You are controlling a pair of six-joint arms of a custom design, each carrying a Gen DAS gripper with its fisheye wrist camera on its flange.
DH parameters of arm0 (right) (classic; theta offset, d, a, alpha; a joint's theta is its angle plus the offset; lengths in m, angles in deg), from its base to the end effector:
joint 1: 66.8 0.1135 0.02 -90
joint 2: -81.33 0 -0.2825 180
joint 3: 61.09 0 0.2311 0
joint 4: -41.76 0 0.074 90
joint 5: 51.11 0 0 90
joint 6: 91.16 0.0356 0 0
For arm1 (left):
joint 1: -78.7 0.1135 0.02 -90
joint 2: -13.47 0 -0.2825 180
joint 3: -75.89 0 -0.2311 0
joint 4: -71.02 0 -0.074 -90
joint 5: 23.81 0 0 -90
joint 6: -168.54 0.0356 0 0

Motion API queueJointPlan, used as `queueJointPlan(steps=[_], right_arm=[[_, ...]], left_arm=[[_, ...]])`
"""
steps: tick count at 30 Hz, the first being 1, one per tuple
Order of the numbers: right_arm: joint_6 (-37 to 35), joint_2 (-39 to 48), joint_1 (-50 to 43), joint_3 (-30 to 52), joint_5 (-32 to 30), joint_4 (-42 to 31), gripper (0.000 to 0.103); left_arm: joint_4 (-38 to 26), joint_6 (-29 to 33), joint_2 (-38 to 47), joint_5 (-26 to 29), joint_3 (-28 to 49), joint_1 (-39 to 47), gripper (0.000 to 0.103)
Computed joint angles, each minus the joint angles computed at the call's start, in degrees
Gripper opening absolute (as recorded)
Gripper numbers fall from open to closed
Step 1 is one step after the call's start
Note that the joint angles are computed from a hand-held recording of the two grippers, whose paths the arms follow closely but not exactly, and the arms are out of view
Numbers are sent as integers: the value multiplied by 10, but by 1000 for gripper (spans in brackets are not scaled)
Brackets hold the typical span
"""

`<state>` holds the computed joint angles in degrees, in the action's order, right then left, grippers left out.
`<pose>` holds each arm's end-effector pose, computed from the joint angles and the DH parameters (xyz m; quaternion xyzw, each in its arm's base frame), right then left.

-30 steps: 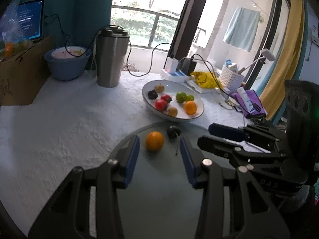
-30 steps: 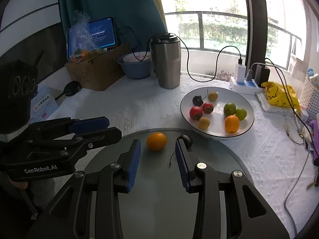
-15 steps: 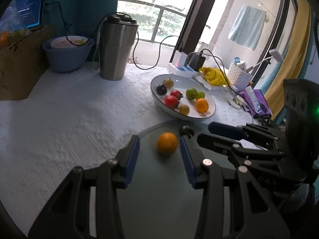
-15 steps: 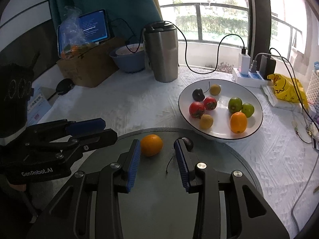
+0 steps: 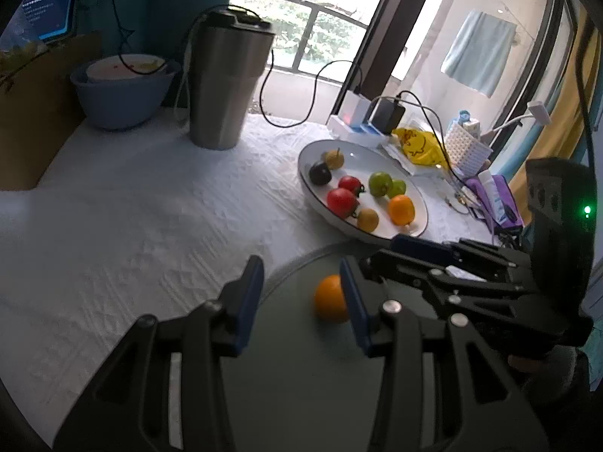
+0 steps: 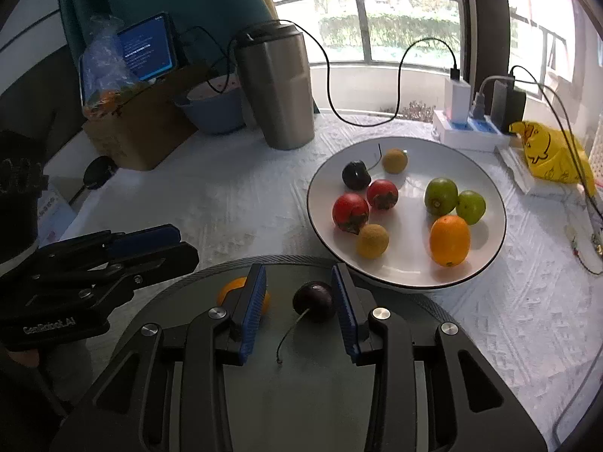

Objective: Organize fruits
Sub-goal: 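Grasp the orange with the left tool while the right tool grasps the dark plum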

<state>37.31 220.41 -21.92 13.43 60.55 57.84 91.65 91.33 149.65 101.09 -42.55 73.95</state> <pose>0.2953 0.2756 0.0097 0.0151 0.9207 0.1002 0.3769 0.3429 -0.0489 0.0028 0.2299 0.8825 -0.2638 0.3141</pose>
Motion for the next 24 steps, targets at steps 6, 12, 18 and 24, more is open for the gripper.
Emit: queueJointPlan(steps=[6,12,18,24], right_arm=[[6,18,-12,10,-20,-5,38],[16,33,-22,15,-38,-2,38],[4,41,-23,26,-52,-5,38],[-4,39,-27,6,-63,32,31]], left_arm=[[-14,4,14,-9,15,-18,44],[-23,8,20,-19,19,-33,44],[-34,10,23,-28,25,-48,44],[-50,10,39,-52,43,-64,44]])
